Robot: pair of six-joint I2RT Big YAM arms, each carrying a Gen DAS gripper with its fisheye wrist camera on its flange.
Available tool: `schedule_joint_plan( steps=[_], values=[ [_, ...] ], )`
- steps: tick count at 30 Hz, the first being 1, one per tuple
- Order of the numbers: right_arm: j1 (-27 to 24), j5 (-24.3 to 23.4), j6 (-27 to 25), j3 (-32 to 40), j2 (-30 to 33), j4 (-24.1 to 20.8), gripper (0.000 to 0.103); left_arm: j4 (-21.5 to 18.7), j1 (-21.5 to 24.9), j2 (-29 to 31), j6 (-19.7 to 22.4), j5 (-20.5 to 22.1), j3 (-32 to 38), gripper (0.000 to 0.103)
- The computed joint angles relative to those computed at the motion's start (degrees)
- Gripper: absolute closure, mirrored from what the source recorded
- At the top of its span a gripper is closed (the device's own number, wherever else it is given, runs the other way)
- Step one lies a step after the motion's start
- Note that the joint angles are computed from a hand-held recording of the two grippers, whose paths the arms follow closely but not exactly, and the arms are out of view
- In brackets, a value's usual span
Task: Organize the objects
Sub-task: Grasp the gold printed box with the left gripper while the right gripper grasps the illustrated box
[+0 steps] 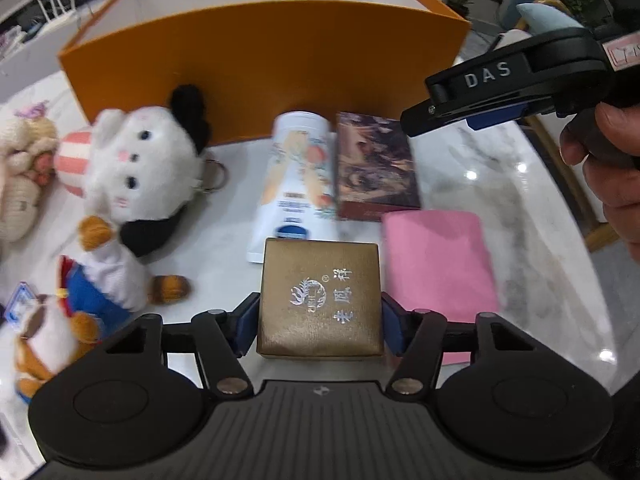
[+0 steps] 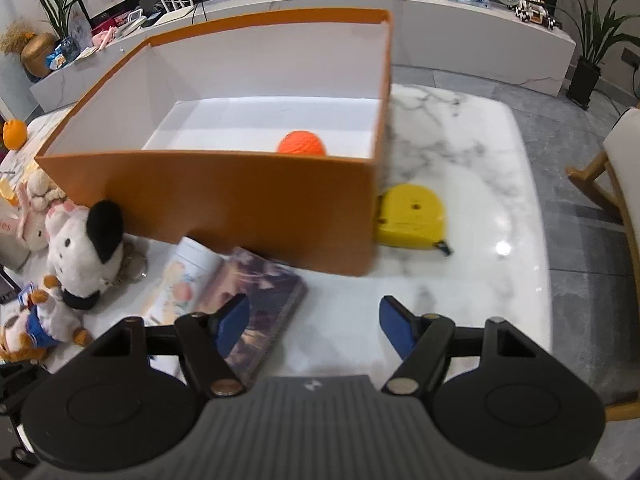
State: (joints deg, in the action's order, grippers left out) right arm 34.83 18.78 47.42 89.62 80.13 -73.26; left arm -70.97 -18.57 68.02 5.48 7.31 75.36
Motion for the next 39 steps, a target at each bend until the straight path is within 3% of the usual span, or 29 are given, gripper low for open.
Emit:
schedule_joint_plan(
  steps=[18, 28, 35, 39],
  values=[
    [1.1, -1.1, 6.9, 3.5, 7.5, 1.8, 0.031, 0.5, 3.6, -1.0, 1.8, 0.8, -0.9, 0.033],
    [1.9, -0.5, 3.7, 5.5, 9.8, -1.1, 0.033, 0.2, 3.2, -0.7, 2.1, 0.1, -1.5, 0.032],
    [2.9, 1.7, 1.2, 5.2, 10.4, -0.6, 0.035, 4.1, 1.9, -2.2, 2.3, -2.3, -3.8, 0.033],
    [2.7, 1.5, 0.8, 5.0, 10.3, -0.3, 0.036, 4.0, 1.0, -2.3, 2.1, -3.8, -3.8, 0.034]
  ],
)
